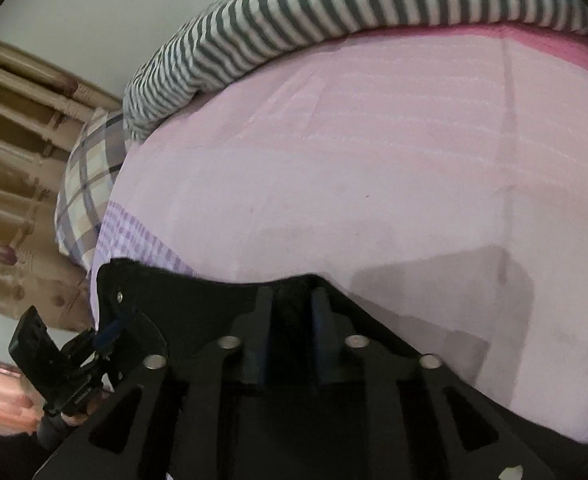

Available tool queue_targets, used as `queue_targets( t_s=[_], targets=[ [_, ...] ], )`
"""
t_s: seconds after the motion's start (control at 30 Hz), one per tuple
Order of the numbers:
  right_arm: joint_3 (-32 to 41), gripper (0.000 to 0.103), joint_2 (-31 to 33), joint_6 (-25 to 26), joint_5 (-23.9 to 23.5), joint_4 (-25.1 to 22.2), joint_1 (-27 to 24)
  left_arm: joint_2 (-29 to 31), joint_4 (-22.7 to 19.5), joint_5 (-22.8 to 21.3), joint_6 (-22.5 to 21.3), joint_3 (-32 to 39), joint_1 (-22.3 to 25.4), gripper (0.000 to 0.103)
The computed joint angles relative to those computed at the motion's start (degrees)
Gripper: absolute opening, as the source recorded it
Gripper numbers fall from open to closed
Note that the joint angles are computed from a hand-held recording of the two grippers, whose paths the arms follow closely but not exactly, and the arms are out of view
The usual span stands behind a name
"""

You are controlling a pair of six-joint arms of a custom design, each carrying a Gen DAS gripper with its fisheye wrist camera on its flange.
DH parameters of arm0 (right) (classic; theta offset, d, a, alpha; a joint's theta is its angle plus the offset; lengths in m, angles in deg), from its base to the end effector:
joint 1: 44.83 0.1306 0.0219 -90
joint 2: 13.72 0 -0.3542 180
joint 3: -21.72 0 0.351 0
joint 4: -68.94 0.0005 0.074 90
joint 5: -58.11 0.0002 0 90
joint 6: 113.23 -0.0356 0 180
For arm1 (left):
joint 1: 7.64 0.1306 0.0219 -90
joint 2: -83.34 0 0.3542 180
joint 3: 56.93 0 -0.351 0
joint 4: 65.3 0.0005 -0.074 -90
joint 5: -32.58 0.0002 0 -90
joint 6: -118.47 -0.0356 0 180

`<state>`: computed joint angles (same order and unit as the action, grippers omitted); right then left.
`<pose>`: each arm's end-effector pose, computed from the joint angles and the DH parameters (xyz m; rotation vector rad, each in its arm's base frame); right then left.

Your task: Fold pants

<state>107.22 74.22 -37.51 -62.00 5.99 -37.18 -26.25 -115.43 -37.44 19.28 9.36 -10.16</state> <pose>0.3974 0.0709 0.3743 -0.0020 2.7096 0.8265 0.3150 -0.0265 0.3518 0.3922 2.4468 -0.3886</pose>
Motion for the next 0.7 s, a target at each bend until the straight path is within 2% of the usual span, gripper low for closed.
queue_targets(
  t_s=[0.07,0.1,0.2,0.27,0.37,0.5,0.57,0.6,0.63,0.7],
  targets=[
    [-0.9,0.042,-2.4,-0.9,2.6,1.2,0.0,0.0,-0.2,0.3,-0.1,0.1,0.2,0.024],
    [-1.6,0.045,-3.9,-1.2,3.6,1.8,-0.3,0.0,-0.2,0.3,-0.3,0.1,0.2,0.024],
    [-4.3,0.045,-9.4,-2.4,4.7,2.5,-2.5,0.0,-0.4,-0.2,-0.6,0.3,-0.1,0.024],
    [-6.2,0.045,-13.9,-1.7,6.3,0.7,-5.2,0.1,-0.5,-0.3,-0.8,0.4,0.0,0.024],
    [-7.9,0.045,-18.2,1.1,5.6,-3.7,-11.7,0.4,-0.6,-0.4,-0.8,0.6,0.0,0.024],
    [-7.8,0.045,-19.9,9.5,4.8,-12.2,-22.1,0.1,-0.1,-1.3,-1.0,0.3,-0.3,0.024],
    [-6.2,0.045,-18.2,16.8,3.4,-16.7,-26.9,0.1,0.0,-1.9,-1.0,0.3,-0.5,0.024],
    [-5.6,0.045,-17.3,19.6,2.8,-18.4,-28.1,0.1,0.0,-2.1,-1.0,0.3,-0.6,0.024],
    [-4.2,0.045,-15.4,24.1,3.5,-21.1,-29.1,0.1,-0.1,-2.3,-0.9,0.3,-0.7,0.024],
    [-2.9,0.045,-13.3,29.1,5.4,-23.4,-29.3,0.2,-0.2,-2.8,-0.8,0.5,-1.0,0.024]
  ],
)
